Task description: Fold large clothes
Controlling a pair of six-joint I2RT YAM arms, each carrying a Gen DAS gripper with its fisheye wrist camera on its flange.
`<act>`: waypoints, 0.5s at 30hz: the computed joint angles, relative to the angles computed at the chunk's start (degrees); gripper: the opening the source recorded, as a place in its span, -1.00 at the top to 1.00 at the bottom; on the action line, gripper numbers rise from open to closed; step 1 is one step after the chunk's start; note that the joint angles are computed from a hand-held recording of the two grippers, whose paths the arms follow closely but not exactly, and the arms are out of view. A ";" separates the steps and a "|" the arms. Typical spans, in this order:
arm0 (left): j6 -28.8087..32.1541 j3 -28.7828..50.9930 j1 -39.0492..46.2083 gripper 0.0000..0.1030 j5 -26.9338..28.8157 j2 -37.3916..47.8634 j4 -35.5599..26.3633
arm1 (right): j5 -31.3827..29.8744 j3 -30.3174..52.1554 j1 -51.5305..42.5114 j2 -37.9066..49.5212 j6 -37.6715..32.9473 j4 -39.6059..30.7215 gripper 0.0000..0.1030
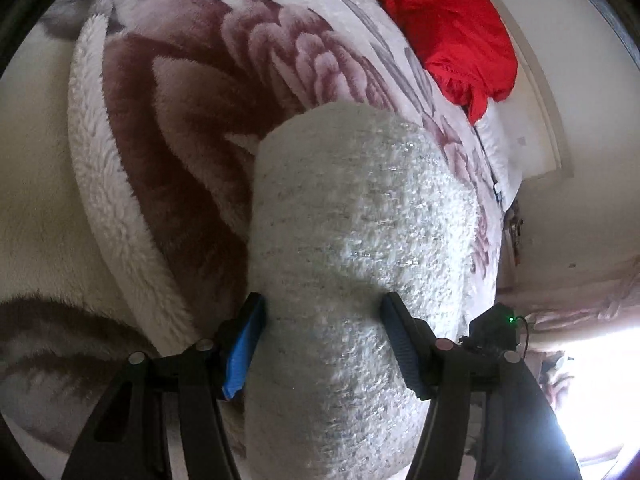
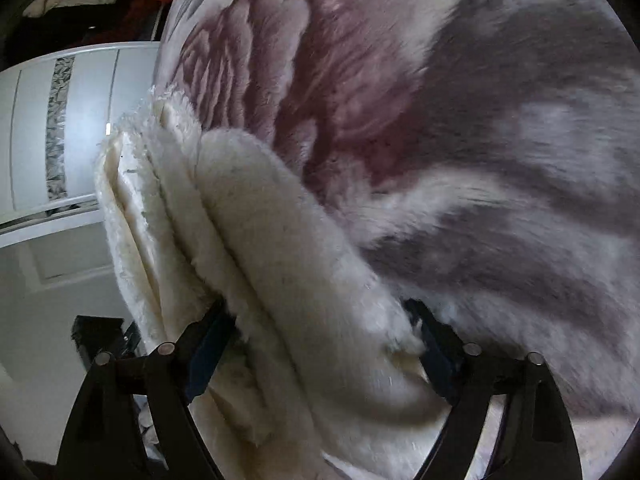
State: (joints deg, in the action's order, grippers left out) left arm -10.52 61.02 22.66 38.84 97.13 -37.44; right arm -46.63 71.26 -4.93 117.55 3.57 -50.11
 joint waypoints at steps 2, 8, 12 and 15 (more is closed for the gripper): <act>1.84 1.04 0.53 -0.14 -0.59 0.15 -1.46 | -2.53 -0.82 -0.11 0.55 0.83 -0.41 0.02; 14.21 9.37 2.13 -0.13 0.23 5.76 -11.88 | -15.05 -22.90 -7.09 -13.60 11.89 6.21 0.19; 26.09 18.00 2.03 -0.16 1.91 13.41 -22.02 | -18.30 -41.82 -7.05 -31.21 20.84 9.08 0.19; 29.74 20.64 1.56 -0.16 3.63 15.84 -25.13 | -10.74 -44.71 -5.20 -38.34 20.93 10.25 -0.16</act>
